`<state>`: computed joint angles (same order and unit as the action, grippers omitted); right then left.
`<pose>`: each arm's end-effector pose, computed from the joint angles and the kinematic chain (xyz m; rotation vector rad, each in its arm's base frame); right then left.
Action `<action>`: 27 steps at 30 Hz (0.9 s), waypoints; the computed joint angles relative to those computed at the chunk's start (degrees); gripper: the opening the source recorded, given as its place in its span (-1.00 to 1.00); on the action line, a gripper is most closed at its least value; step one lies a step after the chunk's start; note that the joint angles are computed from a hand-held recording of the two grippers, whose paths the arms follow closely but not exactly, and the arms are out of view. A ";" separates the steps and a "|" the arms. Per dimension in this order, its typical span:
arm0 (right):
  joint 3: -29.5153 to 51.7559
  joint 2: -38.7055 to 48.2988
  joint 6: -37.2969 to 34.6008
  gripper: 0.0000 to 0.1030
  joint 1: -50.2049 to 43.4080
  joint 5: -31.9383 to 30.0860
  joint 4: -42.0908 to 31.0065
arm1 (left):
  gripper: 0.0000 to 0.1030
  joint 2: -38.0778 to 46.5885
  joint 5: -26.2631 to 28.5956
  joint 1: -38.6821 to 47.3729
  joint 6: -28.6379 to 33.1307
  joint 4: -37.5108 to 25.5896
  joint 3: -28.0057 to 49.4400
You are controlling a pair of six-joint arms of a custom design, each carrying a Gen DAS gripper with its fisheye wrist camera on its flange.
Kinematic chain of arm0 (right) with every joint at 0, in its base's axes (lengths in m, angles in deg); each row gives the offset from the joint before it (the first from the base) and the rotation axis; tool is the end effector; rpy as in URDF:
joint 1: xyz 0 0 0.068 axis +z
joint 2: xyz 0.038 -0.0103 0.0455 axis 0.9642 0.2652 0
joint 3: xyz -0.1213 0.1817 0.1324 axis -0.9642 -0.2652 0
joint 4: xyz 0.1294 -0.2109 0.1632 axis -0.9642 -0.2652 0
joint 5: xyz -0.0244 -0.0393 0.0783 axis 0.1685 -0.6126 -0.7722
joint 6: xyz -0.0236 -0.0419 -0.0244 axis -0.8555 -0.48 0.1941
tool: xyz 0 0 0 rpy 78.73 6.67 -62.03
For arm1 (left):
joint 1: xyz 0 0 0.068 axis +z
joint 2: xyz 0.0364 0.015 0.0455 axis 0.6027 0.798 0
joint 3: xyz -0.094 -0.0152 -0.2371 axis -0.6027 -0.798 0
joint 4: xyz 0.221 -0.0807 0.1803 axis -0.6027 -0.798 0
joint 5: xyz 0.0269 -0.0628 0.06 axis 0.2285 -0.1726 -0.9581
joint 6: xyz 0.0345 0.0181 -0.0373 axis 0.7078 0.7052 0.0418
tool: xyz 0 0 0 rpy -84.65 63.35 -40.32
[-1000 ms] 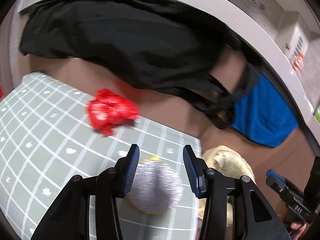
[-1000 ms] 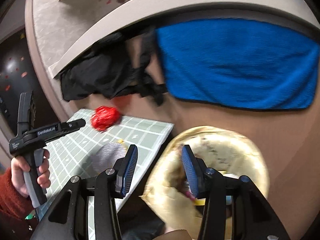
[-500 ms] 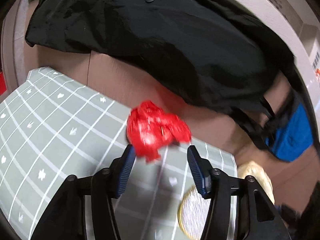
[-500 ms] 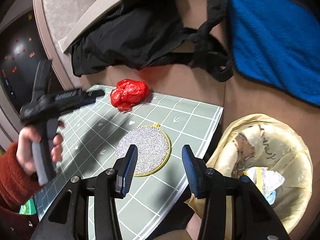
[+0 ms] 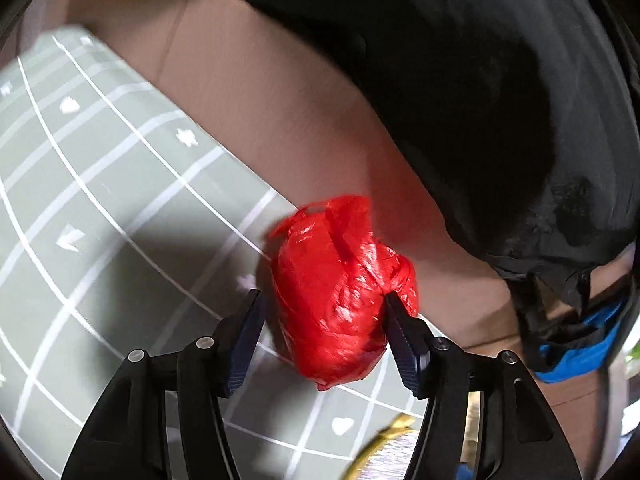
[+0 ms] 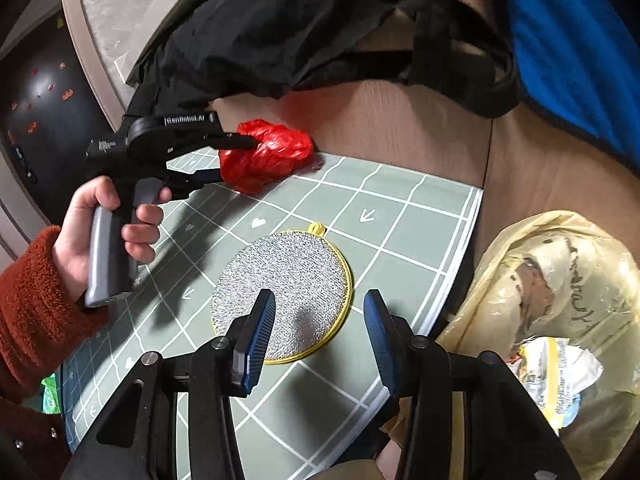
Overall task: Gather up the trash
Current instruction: 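Grasp the red plastic bag on the mat with the left tool, then grasp the silver glitter sponge with the right tool while the left holds the red bag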
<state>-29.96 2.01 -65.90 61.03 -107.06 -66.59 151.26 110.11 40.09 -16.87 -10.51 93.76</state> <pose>0.1587 -0.0174 0.1771 -0.3592 2.3899 0.5254 0.3029 -0.0010 0.1779 -0.4265 2.4434 -0.7933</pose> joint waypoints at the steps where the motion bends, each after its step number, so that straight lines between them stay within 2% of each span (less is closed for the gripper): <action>1: -0.13 0.53 0.50 -0.15 0.66 0.18 0.87 | 0.03 0.24 0.25 -0.39 -0.26 0.29 0.21; 4: -0.78 0.09 1.92 -0.15 2.92 1.00 2.88 | -0.15 -1.83 -3.02 -2.36 1.46 -0.43 0.10; 7: -0.63 0.84 3.24 -0.15 3.95 1.00 4.48 | -0.18 -7.78 -5.75 -3.17 4.41 -4.06 -1.59; 12: 0.29 7.53 6.19 -0.15 4.71 1.41 9.41 | -0.18 -20.59 -4.15 0.38 11.43 -16.42 -5.66; 15: 0.86 12.03 8.42 -0.15 4.80 1.22 11.31 | -0.18 -31.11 -1.62 5.33 18.10 -25.83 -9.00; 18: -0.10 11.28 10.84 -0.15 6.24 2.75 12.36 | -0.18 -42.01 2.09 15.73 28.30 -36.67 -10.75; 19: -0.04 11.09 11.13 -0.31 7.07 3.29 11.84 | -0.18 -44.65 3.06 19.27 31.69 -39.45 -10.80; 20: 0.08 10.90 11.39 -0.64 7.80 3.81 11.44 | -0.18 -47.09 4.29 23.27 35.47 -42.39 -10.81; 21: 0.28 10.34 11.87 -0.68 9.10 4.86 10.76 | -0.18 -48.86 5.93 27.66 39.64 -45.30 -10.63; 23: 0.62 7.86 13.08 -0.81 11.91 7.17 9.15 | -0.18 -50.37 9.96 36.96 48.98 -51.12 -9.78; 26: 2.12 2.33 14.37 -0.85 17.92 11.08 5.62 | -0.18 -47.82 16.35 51.09 66.41 -60.39 -7.88; 27: 2.98 0.34 15.12 -0.85 20.72 13.08 4.42 | -0.18 -47.59 17.23 52.99 69.77 -62.23 -8.05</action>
<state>-26.98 2.34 -50.78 81.75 -93.98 -62.17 103.67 127.34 93.08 52.89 -72.74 85.72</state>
